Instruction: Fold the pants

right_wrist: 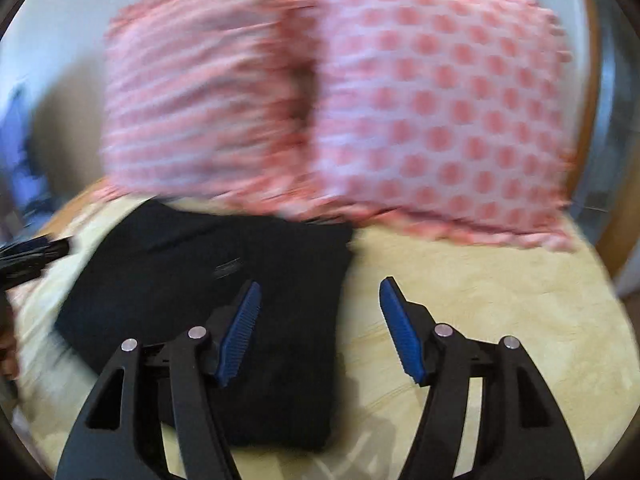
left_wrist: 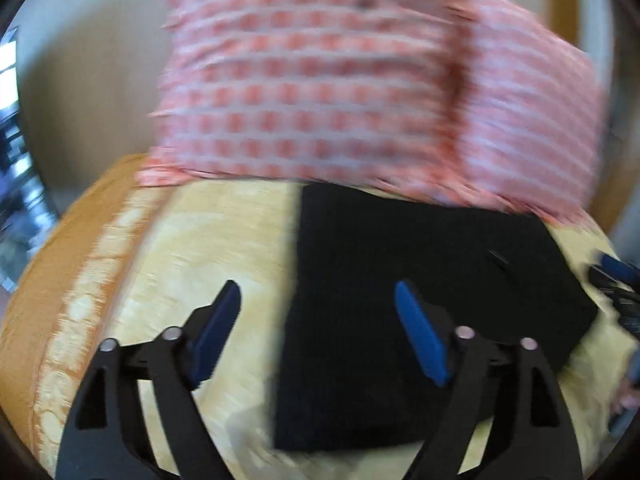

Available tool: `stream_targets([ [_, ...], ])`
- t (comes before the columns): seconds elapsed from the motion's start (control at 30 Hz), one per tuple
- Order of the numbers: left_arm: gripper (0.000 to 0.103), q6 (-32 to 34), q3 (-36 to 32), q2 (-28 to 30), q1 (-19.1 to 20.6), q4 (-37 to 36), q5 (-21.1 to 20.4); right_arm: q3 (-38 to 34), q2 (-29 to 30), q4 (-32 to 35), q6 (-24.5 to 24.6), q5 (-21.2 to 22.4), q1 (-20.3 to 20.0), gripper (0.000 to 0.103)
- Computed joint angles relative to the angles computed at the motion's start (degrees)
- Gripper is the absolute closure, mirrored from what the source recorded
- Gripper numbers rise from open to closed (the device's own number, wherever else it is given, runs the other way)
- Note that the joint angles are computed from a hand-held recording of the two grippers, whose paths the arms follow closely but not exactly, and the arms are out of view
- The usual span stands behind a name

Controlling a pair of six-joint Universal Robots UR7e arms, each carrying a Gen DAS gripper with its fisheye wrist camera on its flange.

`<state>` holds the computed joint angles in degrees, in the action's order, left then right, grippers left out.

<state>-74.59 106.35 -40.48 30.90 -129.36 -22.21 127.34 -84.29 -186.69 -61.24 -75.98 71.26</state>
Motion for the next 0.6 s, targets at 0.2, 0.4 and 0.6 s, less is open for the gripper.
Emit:
stream_targets([
  [0.2,0.019,-1.92,-6.4,4.97,3.0,9.36,-7.08,-0.42,4.48,-1.24,-1.29,-11.63,2.09,0.03],
  [0.4,0.002,-18.15,-4.69,2.61,-1.81,22.81,-6.38,8.18,-3.54,-9.29,2.79,-3.01,-3.94,0.001],
  [0.6,0.002,-29.35,-2.28,3.6,-7.92,32.11,-11.72,16.98,-4.28,-17.02,2.76,1.66,-9.84,0.001],
])
